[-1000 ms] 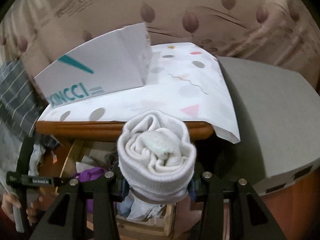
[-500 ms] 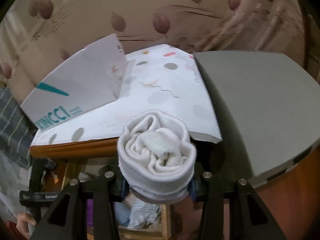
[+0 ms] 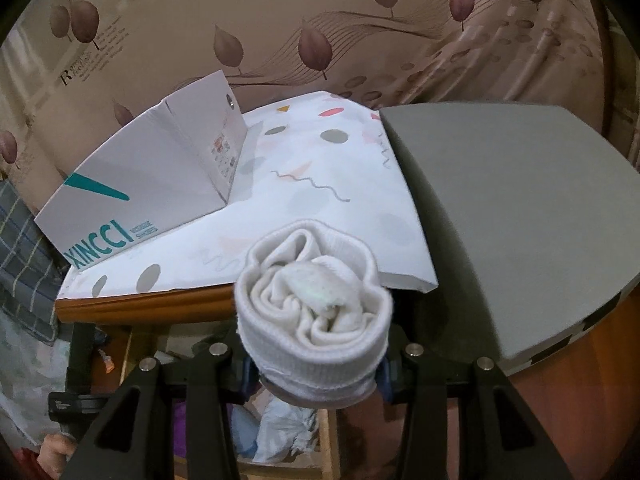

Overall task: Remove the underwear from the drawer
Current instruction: 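Lower the left tool into the drawer to the purple bra while the right tool holds the rolled cloth, then grasp the purple bra with the left tool and lift it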

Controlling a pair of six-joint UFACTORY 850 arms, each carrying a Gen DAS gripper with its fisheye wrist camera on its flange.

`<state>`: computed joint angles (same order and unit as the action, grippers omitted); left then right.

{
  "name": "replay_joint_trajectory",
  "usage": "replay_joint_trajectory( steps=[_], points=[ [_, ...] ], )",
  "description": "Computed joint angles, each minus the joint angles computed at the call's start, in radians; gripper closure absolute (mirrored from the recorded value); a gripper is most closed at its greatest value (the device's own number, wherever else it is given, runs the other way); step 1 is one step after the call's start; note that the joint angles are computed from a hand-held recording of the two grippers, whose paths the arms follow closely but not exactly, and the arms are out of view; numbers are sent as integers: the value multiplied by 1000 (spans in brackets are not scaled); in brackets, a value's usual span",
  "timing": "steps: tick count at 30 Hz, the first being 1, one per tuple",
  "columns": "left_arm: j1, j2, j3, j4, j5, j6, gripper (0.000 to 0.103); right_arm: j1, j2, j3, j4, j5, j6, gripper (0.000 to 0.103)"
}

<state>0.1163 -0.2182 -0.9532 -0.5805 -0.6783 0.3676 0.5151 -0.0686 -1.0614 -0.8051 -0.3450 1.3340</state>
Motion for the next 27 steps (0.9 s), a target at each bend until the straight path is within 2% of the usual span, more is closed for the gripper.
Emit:
replay_joint_trajectory(
  steps=[3, 6, 11, 14, 20, 27],
  points=[
    [-11, -13, -2, 15, 4, -25, 38, 4, -1, -2, -38, -24, 38, 58],
    [-14, -22, 0, -5, 12, -20, 37, 0, -8, -6, 4, -31, 4, 58],
    [15, -21, 7, -113, -17, 79, 65, -6, -18, -15, 61, -33, -48, 58],
    [21, -7, 16, -140, -21, 106, 75, -5, -19, -15, 68, -32, -61, 58],
    [28, 38, 42, -174, -31, 138, 86, -3, -17, -12, 56, -30, -56, 58],
    [33, 125, 71, -167, -45, 180, 89, -2, -17, -13, 55, -27, -55, 58]
  ],
)
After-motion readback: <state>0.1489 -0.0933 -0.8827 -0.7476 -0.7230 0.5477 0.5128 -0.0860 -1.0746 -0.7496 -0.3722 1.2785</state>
